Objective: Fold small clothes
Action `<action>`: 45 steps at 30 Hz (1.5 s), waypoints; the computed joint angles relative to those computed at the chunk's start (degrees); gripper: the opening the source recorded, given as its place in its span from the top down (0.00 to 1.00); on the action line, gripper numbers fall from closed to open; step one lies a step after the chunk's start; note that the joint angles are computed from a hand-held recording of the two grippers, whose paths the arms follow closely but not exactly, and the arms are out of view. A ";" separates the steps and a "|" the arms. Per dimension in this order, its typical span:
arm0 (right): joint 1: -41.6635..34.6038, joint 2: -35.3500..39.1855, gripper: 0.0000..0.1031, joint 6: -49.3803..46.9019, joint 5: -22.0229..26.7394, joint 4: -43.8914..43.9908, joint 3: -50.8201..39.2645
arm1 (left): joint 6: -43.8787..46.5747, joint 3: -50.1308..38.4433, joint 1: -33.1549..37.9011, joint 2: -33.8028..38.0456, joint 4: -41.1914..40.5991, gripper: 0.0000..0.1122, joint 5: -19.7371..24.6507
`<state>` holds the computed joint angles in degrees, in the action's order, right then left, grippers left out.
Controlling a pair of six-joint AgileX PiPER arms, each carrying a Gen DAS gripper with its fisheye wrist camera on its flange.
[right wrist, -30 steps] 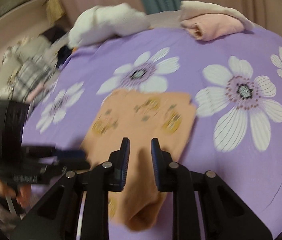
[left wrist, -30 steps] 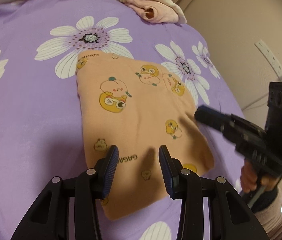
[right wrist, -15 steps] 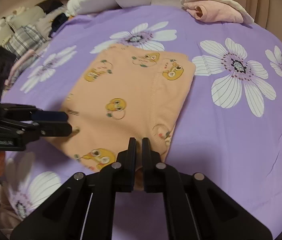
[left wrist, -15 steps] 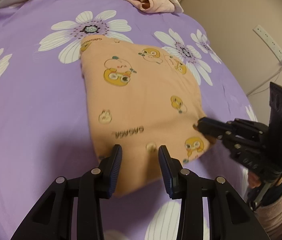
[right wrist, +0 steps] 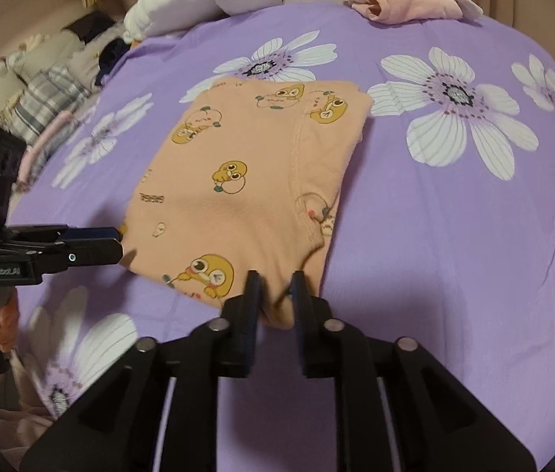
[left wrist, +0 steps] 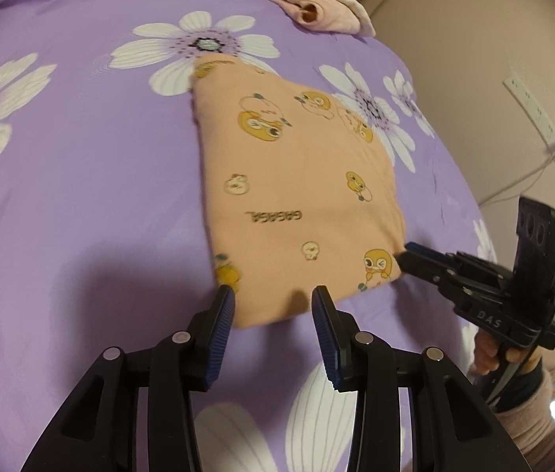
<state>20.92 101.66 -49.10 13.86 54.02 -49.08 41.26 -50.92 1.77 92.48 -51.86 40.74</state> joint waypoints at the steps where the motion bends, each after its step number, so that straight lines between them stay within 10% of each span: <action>1: -1.20 -0.64 0.75 -4.35 1.25 5.02 0.75 | 0.15 0.46 0.86 -0.41 -0.48 0.63 0.38; 12: -13.69 1.67 0.36 -18.35 17.75 31.58 1.80 | 2.99 -1.46 10.71 5.51 -10.78 0.47 6.51; 45: -14.24 20.66 0.43 -9.57 28.15 29.14 -20.34 | -0.85 -20.57 5.45 22.93 -16.54 0.47 12.98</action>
<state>6.68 122.32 -58.67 42.01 83.16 -69.41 40.41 -71.49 7.22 115.41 -68.40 53.72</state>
